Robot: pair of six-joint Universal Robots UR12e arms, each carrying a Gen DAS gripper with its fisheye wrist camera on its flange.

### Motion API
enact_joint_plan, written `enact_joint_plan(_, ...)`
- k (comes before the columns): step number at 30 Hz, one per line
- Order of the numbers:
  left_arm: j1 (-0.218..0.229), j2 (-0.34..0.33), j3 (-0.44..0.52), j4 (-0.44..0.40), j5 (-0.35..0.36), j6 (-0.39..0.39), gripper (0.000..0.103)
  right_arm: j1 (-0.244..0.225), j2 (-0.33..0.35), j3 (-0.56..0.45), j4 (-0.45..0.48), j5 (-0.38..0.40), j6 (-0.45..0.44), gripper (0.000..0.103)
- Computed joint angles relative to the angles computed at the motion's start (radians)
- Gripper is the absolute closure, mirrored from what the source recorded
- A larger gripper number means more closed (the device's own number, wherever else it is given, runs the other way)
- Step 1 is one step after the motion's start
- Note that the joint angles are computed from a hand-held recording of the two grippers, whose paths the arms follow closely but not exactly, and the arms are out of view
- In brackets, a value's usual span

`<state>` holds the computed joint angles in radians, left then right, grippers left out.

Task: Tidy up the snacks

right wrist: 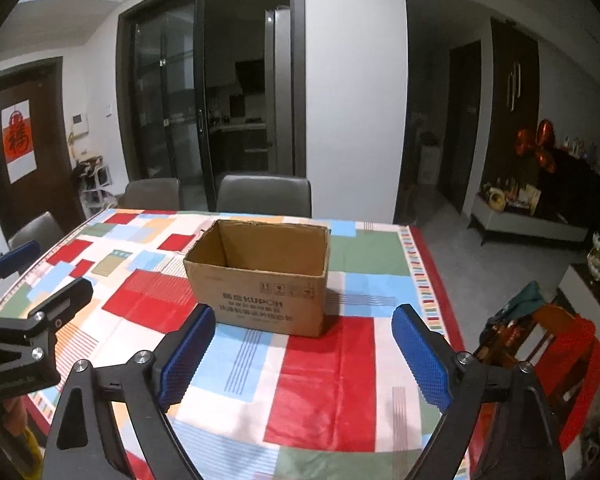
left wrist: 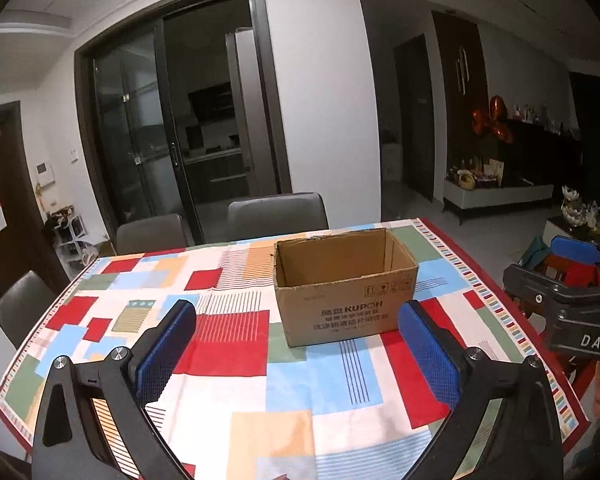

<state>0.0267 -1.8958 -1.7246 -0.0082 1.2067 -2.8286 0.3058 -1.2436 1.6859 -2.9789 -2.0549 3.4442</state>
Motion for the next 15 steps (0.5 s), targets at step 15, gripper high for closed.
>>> enact_joint_plan(15, 0.028, 0.034, -0.107, 0.147, -0.070, -0.019, 0.000, 0.041, -0.035, 0.104, -0.102, -0.045, 0.075, 0.011)
